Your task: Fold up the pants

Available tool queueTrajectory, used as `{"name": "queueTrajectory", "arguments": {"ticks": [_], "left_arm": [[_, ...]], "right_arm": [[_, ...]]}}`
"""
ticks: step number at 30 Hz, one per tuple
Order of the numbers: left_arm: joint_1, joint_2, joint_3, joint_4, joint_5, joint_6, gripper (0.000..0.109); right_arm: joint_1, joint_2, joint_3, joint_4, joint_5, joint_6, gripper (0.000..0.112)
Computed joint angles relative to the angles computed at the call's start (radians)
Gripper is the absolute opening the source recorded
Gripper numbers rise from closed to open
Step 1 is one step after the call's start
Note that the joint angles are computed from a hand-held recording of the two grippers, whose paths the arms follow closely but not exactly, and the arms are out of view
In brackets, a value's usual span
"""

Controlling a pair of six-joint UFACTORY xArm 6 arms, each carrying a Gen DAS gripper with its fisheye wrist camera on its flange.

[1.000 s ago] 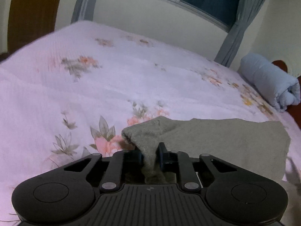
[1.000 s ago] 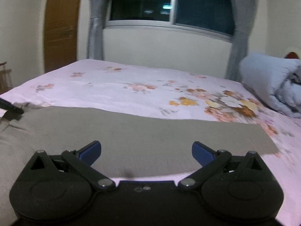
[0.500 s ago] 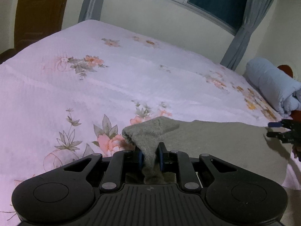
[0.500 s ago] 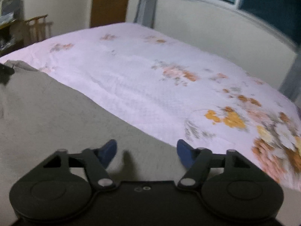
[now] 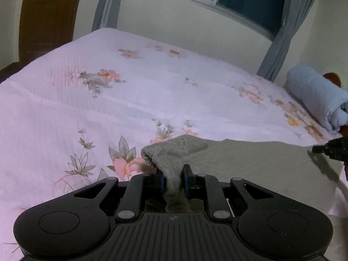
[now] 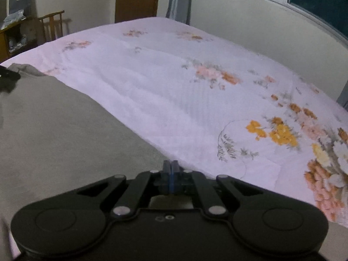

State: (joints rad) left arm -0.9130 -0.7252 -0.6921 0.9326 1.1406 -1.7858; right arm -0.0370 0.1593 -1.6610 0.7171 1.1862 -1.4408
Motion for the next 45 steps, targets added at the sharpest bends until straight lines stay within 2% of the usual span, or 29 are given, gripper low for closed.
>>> {"name": "queueTrajectory", "arguments": {"ticks": [3,7,8,9,10,12,13,15,18,21,25,26,27,29,32,34,37,41,45], "left_arm": [[-0.05,-0.015,-0.012,0.035,0.035,-0.021,0.016],[-0.084,-0.021,-0.03,0.03,0.066,0.0,0.016],[-0.086,-0.022,-0.032,0.028,0.07,0.005,0.016],[-0.089,-0.024,-0.032,0.033,0.072,0.0,0.016],[-0.094,-0.026,-0.031,0.041,0.073,-0.006,0.016],[-0.102,-0.03,-0.027,0.045,0.077,-0.013,0.016],[-0.105,-0.031,-0.025,0.046,0.08,-0.015,0.016],[-0.122,-0.031,-0.028,0.063,0.099,-0.015,0.016],[-0.161,-0.021,-0.04,0.123,0.135,-0.028,0.016],[-0.212,-0.036,-0.025,0.211,0.155,-0.072,0.016],[-0.22,-0.061,0.01,0.223,0.151,-0.114,0.016],[-0.21,-0.069,0.022,0.214,0.137,-0.125,0.016],[-0.196,-0.076,0.032,0.196,0.124,-0.129,0.016],[-0.166,-0.083,0.05,0.167,0.096,-0.134,0.016],[-0.145,-0.077,0.051,0.145,0.086,-0.131,0.016],[-0.164,-0.076,0.048,0.169,0.092,-0.151,0.016],[-0.238,-0.084,0.04,0.219,0.145,-0.197,0.016],[-0.416,-0.124,0.054,0.287,0.291,-0.285,0.015],[-0.689,-0.133,0.061,0.32,0.573,-0.409,0.015]], "right_arm": [[-0.033,-0.035,-0.003,0.02,0.056,-0.029,0.0],[-0.032,-0.054,-0.009,-0.015,0.066,-0.043,0.0],[-0.018,-0.047,-0.015,-0.036,0.052,-0.038,0.007],[-0.012,-0.041,-0.023,-0.043,0.058,-0.036,0.026],[-0.007,-0.018,-0.051,-0.036,0.082,-0.03,0.034],[0.011,-0.011,-0.034,0.004,0.046,-0.052,0.076],[0.024,-0.003,-0.03,0.013,0.034,-0.071,0.078],[0.055,0.054,-0.085,-0.024,0.067,-0.056,0.06],[0.098,0.115,-0.138,-0.084,0.083,-0.08,0.05],[0.106,0.153,-0.174,-0.074,0.095,-0.114,0.051],[0.104,0.199,-0.232,-0.101,0.138,-0.109,0.055],[0.103,0.23,-0.28,-0.12,0.195,-0.057,0.047],[0.102,0.254,-0.324,-0.129,0.248,-0.018,0.03],[0.102,0.253,-0.337,-0.14,0.262,-0.02,0.004],[0.085,0.178,-0.26,-0.111,0.232,-0.065,0.0],[0.065,0.104,-0.184,-0.074,0.204,-0.106,0.0],[0.008,-0.005,-0.103,-0.018,0.225,-0.144,0.0],[-0.089,-0.192,0.03,0.012,0.278,-0.215,0.0],[-0.217,-0.399,0.18,0.019,0.386,-0.291,0.0]]}}
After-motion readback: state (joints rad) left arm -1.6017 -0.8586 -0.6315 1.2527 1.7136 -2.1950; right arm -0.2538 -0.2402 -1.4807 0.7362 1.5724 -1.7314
